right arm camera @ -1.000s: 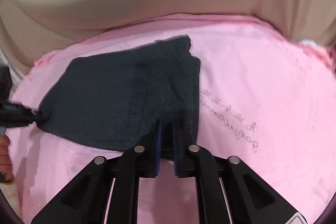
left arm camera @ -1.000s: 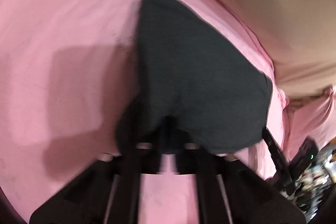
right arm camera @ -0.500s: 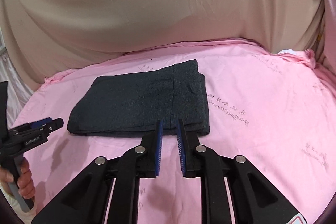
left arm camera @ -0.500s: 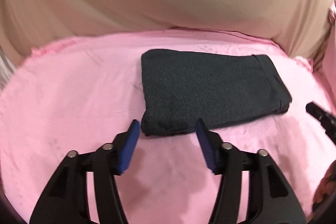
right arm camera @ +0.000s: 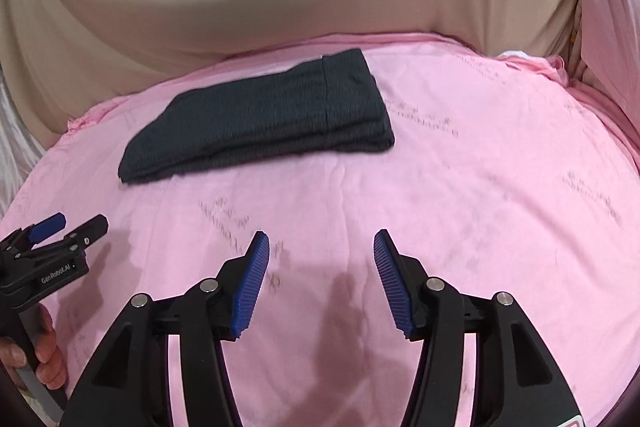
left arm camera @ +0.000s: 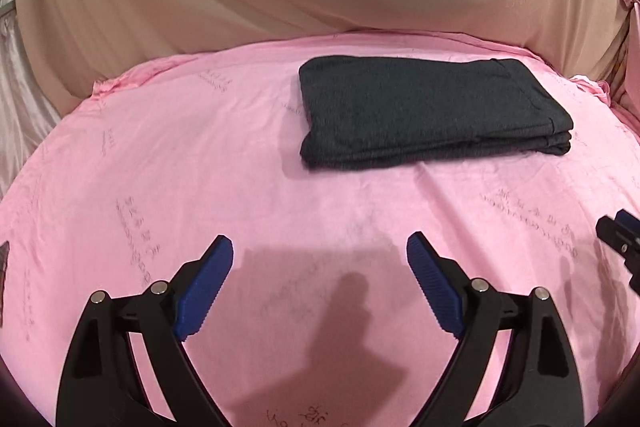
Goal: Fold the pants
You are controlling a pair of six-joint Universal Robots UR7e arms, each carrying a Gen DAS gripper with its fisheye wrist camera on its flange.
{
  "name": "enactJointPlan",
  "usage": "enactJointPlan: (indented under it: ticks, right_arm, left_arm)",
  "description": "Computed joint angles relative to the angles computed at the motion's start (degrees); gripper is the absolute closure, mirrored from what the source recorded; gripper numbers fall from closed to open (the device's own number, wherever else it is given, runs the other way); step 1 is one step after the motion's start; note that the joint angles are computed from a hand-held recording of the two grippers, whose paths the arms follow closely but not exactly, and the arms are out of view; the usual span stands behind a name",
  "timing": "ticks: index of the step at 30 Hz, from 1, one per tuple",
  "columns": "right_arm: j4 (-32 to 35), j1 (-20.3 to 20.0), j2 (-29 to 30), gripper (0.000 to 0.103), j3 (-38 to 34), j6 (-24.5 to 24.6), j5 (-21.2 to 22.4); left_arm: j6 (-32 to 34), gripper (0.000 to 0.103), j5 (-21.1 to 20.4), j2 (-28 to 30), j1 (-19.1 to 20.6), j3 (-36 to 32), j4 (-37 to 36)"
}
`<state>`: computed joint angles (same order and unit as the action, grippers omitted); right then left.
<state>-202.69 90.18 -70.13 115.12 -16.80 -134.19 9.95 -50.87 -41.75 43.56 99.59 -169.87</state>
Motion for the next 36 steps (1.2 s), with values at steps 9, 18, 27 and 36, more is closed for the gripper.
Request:
enactJointPlan:
  ticks: [9, 18, 27, 36]
  right_arm:
    - [-5.75, 1.48, 3.12, 0.035, -1.20, -4.61, -3.83]
    - [-7.86, 1.82, 4.06, 0.026, -1.62, -5.99, -5.32]
    - [-9.16, 2.09, 4.83, 0.024, -1.99, -6.92, -6.20]
    - [-10.27, 2.25, 5.26, 0.021, -2.17, -7.49, -6.72]
  left_arm:
    - [2.03, 0.013, 1.08, -0.91, -0.19, 2.21, -4.63]
    - [3.41, 0.012, 0.57, -1.48, -0.23, 3.17, -6.77]
    - [5.23, 0.008, 1.83, -1.24, -0.86, 3.74, -8.73]
    - [6.15, 0.005, 0.98, -1.49, -0.96, 3.99, -8.70]
